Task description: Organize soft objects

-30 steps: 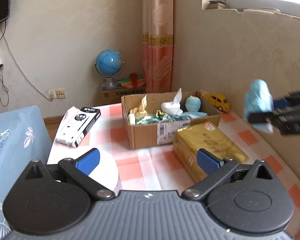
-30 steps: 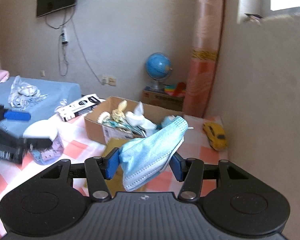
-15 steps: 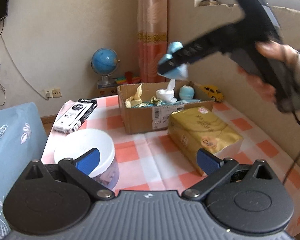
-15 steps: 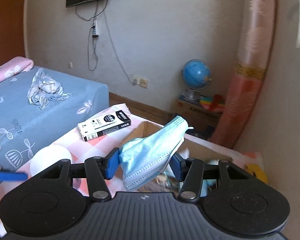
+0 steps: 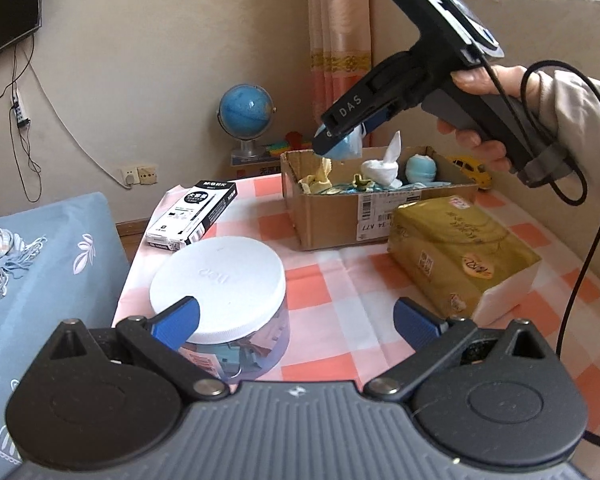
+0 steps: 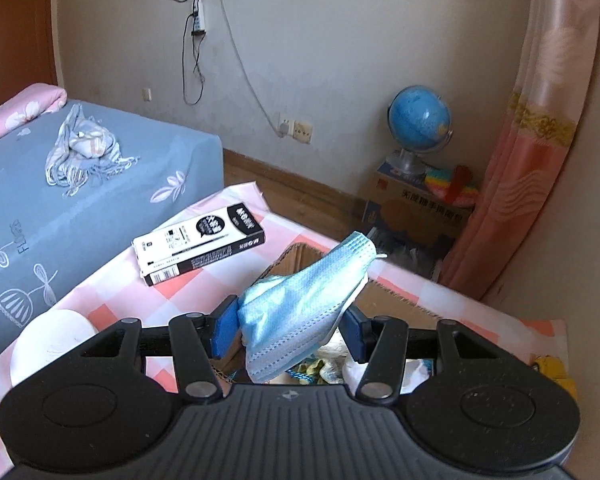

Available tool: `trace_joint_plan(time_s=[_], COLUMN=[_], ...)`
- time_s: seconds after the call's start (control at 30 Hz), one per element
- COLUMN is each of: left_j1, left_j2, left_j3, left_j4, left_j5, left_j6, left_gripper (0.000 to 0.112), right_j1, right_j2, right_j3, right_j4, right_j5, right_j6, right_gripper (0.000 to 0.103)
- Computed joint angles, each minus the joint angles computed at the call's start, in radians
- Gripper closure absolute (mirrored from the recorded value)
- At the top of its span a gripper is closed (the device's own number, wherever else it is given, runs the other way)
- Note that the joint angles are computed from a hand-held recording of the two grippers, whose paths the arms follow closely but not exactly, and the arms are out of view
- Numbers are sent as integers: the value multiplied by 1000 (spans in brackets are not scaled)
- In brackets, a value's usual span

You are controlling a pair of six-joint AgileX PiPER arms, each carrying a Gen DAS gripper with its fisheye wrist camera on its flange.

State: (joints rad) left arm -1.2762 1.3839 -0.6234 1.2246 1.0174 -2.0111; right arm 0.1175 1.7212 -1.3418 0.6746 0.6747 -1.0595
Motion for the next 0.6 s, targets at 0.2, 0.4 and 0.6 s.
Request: trace_joint_plan(time_s=[0.2,0.4,0.6], left_j1=[3,-8,10], left_j2=[5,-10,-42], left_j3=[-3,-11,-34], left_j4=[7,-12,-68], left_j5=[-10,2,-3], left_j6=[1,5,39], left_gripper=[10,10,10], right_j1=[3,-16,-31], right_j2=[-28,-105,-264], right_j3=[50,103,245], right_j4=[32,-14,-195], right_j5=[-54,-42,-63], right_j6=[-36,51,253], right_gripper=[0,0,0])
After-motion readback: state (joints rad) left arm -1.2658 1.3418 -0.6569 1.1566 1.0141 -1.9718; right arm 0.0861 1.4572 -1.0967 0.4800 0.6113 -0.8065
